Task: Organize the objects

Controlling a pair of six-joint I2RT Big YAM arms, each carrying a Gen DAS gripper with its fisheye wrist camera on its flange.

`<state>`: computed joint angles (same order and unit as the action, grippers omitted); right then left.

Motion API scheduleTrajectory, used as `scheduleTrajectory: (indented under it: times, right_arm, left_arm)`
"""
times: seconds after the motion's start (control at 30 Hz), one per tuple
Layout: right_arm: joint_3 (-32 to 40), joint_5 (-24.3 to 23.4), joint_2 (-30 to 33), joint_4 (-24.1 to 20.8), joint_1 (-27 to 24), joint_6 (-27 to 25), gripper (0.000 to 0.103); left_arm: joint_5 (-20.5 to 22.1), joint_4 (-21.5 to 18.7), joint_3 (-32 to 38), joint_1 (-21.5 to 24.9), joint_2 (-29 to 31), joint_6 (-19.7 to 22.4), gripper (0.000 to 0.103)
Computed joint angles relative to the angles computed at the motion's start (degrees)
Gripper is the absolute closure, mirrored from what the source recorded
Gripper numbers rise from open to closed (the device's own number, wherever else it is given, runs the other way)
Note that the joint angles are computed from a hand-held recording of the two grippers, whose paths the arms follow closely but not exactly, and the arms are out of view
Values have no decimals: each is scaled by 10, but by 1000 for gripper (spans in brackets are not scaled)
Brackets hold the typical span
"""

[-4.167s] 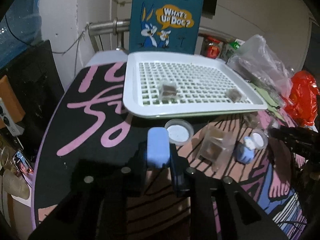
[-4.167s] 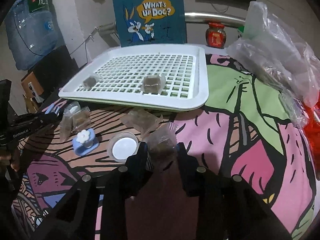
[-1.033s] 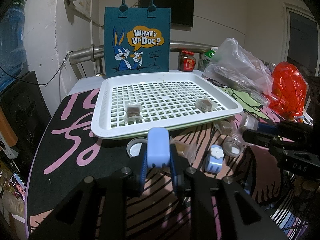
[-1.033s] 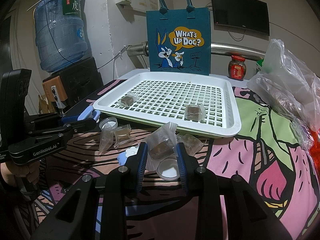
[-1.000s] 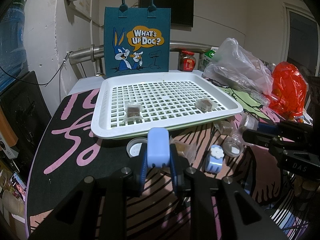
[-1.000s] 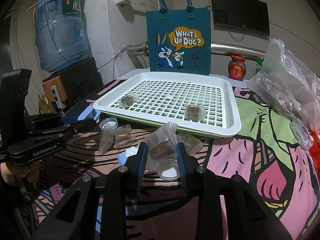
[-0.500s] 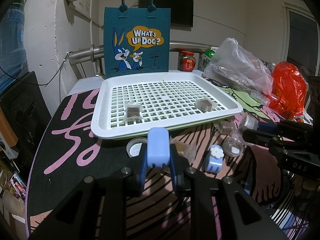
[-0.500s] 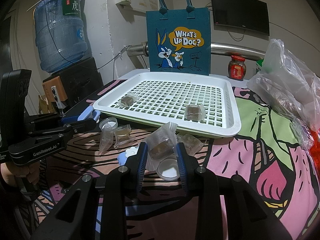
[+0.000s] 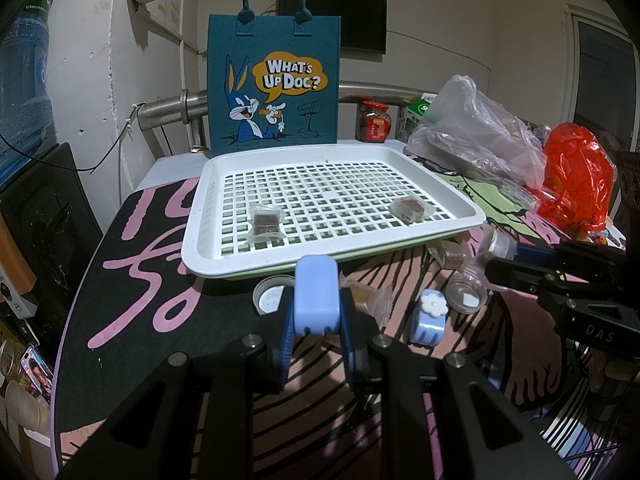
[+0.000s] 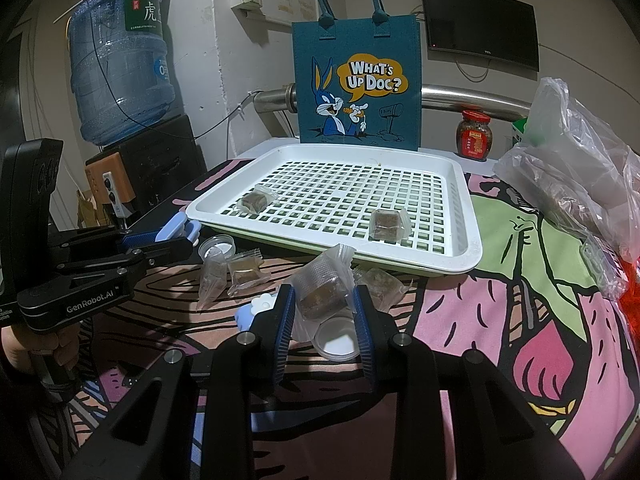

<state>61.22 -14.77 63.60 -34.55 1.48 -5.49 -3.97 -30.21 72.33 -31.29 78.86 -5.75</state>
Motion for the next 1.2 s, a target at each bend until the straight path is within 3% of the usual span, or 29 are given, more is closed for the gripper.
scheduleTrajectory:
  times: [1.2]
  right_arm:
    - [-1,1,-1,1,1,5,74]
  left_arm:
    - [-1,1,-1,-1,0,1,83]
